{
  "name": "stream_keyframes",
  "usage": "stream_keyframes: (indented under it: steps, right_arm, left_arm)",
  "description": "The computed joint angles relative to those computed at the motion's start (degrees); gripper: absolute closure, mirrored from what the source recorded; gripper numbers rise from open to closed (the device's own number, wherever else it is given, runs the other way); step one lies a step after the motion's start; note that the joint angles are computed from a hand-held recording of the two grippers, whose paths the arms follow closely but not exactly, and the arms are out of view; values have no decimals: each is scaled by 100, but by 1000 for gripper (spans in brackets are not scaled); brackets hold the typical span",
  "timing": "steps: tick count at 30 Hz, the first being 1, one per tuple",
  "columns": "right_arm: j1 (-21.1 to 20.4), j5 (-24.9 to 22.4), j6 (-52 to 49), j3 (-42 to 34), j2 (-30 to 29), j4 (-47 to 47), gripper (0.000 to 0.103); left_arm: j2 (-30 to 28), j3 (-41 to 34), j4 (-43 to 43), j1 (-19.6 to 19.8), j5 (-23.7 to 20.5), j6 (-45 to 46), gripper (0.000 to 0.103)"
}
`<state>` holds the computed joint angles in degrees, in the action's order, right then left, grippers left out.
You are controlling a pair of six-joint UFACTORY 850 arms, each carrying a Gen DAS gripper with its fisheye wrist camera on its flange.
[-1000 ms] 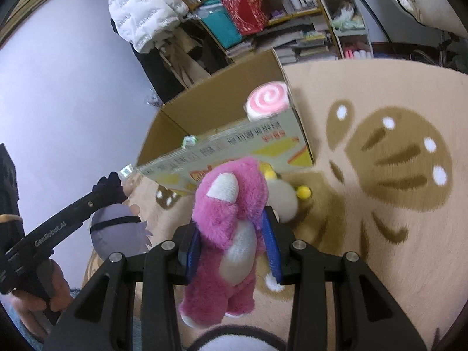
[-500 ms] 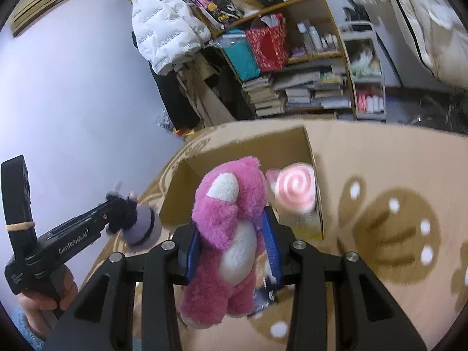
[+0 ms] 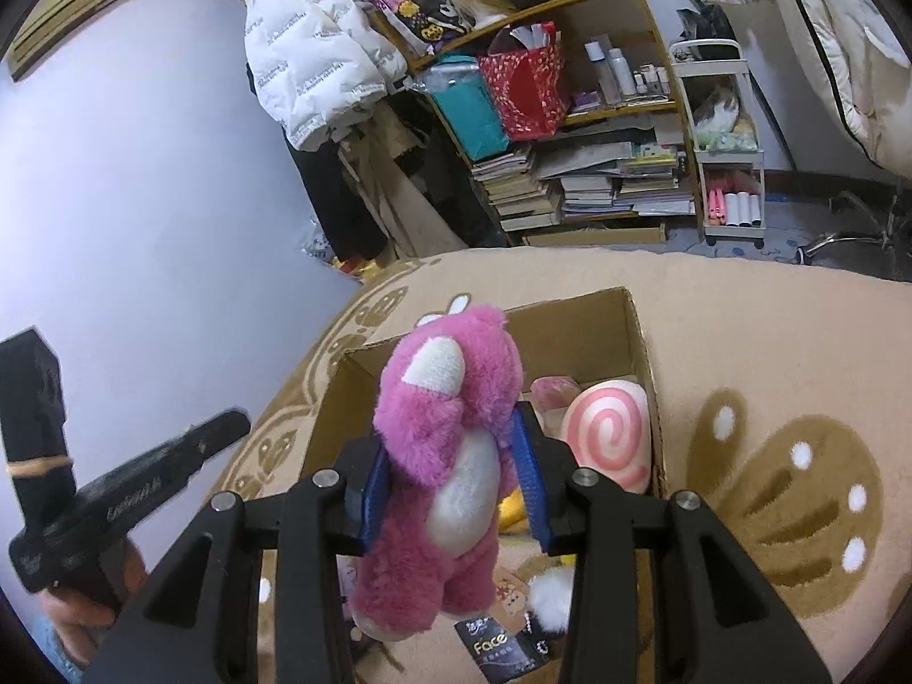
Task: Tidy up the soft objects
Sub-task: 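Lift and carry doll in left tool while right tool carries pink bear to box, then open right tool dropping pink bear into box while left tool holds the doll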
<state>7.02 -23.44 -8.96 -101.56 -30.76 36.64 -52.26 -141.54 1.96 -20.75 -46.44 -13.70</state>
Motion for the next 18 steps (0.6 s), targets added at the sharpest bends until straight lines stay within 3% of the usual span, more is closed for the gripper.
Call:
stream_keyframes:
  steps: [5, 8, 10, 15, 18]
  right_arm:
    - [44, -193, 177, -357, -254, -356, 59]
    - [72, -271, 516, -473, -339, -651, 53]
    - [53, -250, 531, -437, -325, -540, 38]
    - [36, -216, 544, -343, -249, -579, 27]
    - [33, -215, 571, -266, -186, -639, 23]
  left_arm:
    - [365, 774, 7, 34, -131, -134, 84]
    - [479, 1052, -39, 82, -251, -273, 63]
    - [585, 1282, -134, 122, -262, -315, 36]
    - [685, 1572, 137, 113, -420, -702, 9]
    - [744, 1796, 575, 69, -444, -1263, 4]
